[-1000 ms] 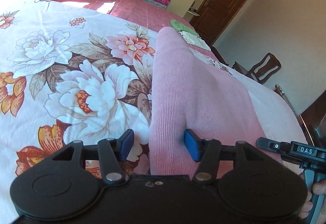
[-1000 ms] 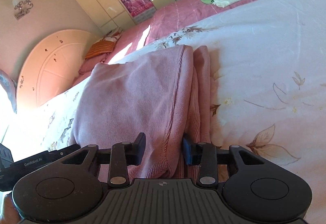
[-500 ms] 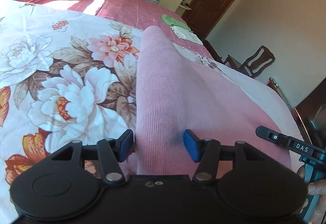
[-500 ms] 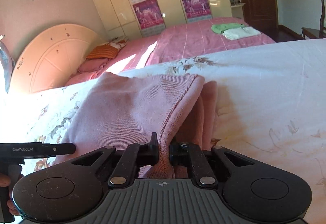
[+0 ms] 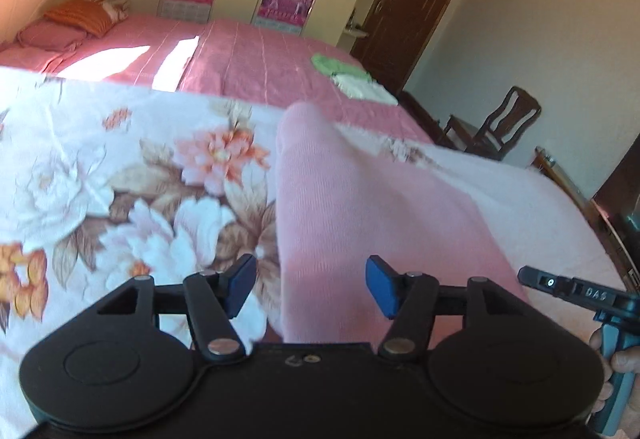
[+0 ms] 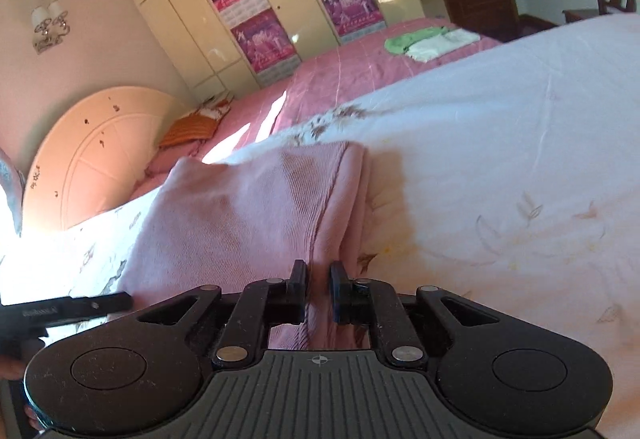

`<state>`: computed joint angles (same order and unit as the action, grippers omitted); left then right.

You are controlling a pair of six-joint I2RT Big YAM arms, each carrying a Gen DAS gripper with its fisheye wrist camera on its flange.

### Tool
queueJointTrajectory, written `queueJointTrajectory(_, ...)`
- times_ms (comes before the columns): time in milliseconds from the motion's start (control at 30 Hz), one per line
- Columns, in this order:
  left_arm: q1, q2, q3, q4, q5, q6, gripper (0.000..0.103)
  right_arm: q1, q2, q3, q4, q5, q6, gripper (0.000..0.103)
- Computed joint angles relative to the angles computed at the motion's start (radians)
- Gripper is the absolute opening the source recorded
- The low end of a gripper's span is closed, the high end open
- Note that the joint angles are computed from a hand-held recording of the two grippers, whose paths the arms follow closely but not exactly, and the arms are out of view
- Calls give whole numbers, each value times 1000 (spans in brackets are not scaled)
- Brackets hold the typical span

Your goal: Fold small clothes

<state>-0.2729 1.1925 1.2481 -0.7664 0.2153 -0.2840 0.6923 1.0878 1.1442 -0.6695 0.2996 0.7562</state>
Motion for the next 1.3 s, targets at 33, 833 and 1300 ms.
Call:
queueJointTrajectory(33,3,18,24,19,27,4,61,0,10,12,5,20,-35,9)
queueJointTrajectory(833,-47,25,-25,60,-42,207,61,34,13,20,10,-32,-245,9)
queueJointTrajectory(1300,-23,-173,-202,-10,-58,115,62,130,-33,-25,-110,34,-198,10)
